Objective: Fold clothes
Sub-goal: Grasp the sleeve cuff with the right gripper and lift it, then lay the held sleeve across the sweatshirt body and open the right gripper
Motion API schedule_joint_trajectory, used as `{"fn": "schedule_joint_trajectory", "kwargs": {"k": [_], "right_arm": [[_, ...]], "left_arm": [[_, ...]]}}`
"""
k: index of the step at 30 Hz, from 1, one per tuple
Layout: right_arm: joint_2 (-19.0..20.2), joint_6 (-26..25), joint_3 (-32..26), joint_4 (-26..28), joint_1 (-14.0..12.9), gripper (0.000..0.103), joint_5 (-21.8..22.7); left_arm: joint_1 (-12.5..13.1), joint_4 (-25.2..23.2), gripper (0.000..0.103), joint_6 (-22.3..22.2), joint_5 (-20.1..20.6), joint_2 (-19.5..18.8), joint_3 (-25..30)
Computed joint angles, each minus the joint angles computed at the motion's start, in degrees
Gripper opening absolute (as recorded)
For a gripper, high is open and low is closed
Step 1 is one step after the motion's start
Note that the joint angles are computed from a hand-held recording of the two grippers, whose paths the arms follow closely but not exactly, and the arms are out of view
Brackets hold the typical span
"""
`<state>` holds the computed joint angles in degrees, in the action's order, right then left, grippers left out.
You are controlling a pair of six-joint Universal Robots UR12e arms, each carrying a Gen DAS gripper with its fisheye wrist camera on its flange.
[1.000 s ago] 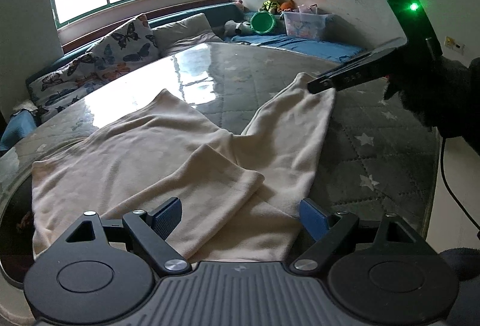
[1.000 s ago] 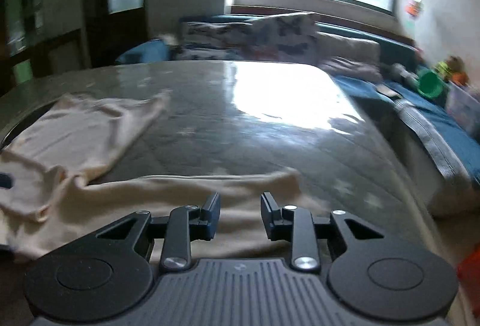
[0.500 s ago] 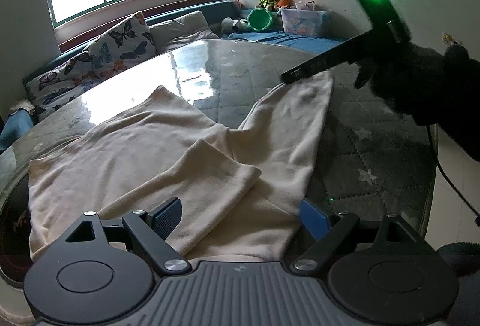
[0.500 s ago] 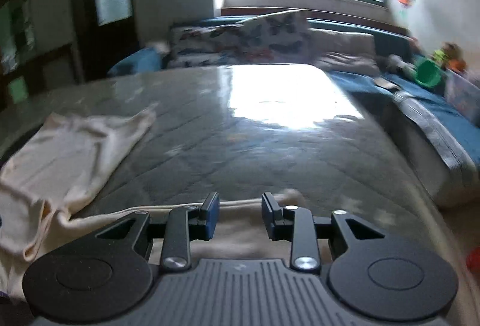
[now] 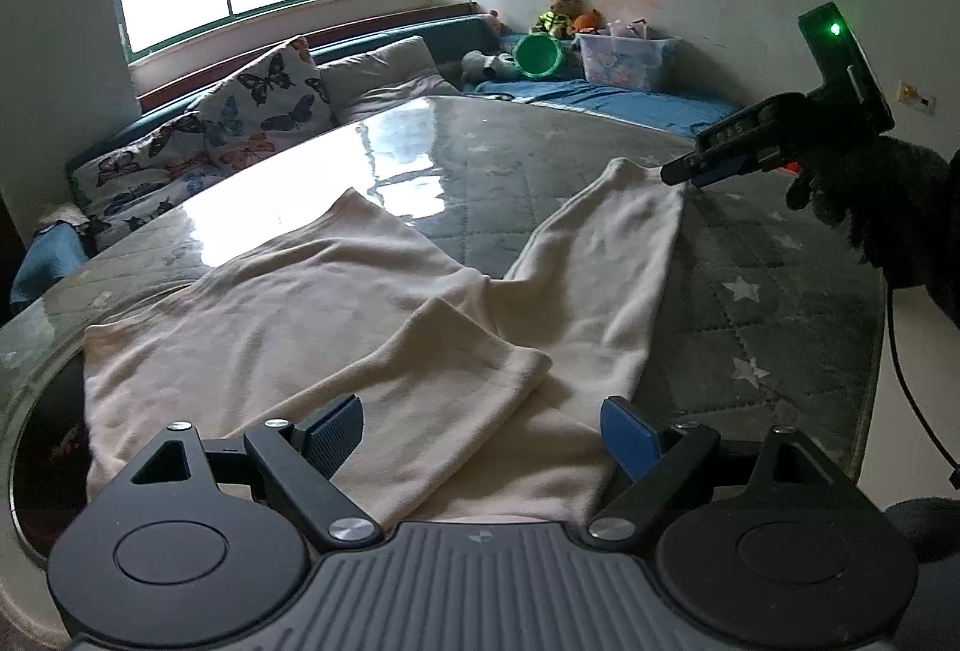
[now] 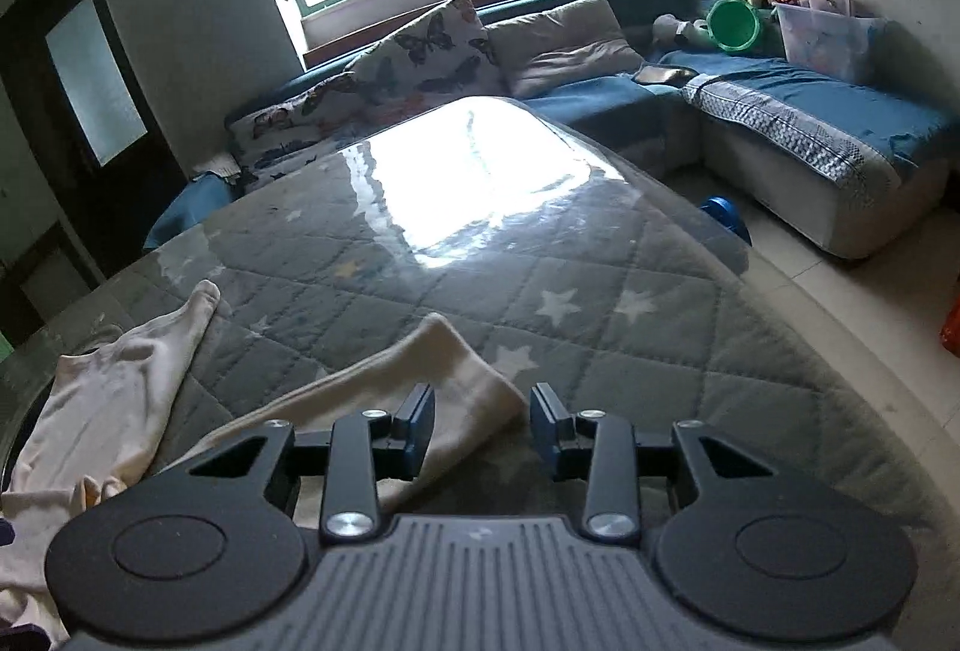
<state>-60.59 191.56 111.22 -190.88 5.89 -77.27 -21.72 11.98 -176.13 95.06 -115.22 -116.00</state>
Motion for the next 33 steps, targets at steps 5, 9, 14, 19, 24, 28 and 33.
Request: {"fn": "schedule_joint_trajectory", "kwargs": {"k": [5, 9, 14, 19, 24, 28, 33], "right_arm": [[0.39, 2.37, -0.12, -1.01, 0.36, 0.010, -0.85], [-0.18, 7.62, 1.00, -3.86, -0.93, 0.007, 3.05], [-2.03, 12.91, 2.95, -9.62, -2.84, 0.007, 10.39], [-3.65, 17.38, 4.05, -15.99, -3.66, 0.006, 17.80], [-4.60, 16.98, 3.69, -21.64, -2.03, 0.006, 25.19], [-4.21, 13.68, 2.23, -21.98, 0.99, 0.006, 29.09], [-2.41, 6.65, -0.73, -18.53, 6.16, 0.006, 32.43]], "left_arm": [[0.12, 1.16, 0.090, -0.71, 1.40, 0.46, -0.81], [0.50, 1.41, 0.090, -1.44, 1.73, 0.73, -1.43], [1.23, 2.46, 0.090, -2.60, 1.78, 0.93, -2.10], [2.06, 4.03, 0.090, -3.69, 2.22, 1.51, -3.20], [3.00, 6.18, 0.091, -5.07, 3.61, 2.56, -5.32], [3.87, 8.03, 0.091, -7.06, 4.99, 3.64, -7.55], [4.80, 10.40, 0.091, -9.83, 6.40, 4.83, -10.37]]}}
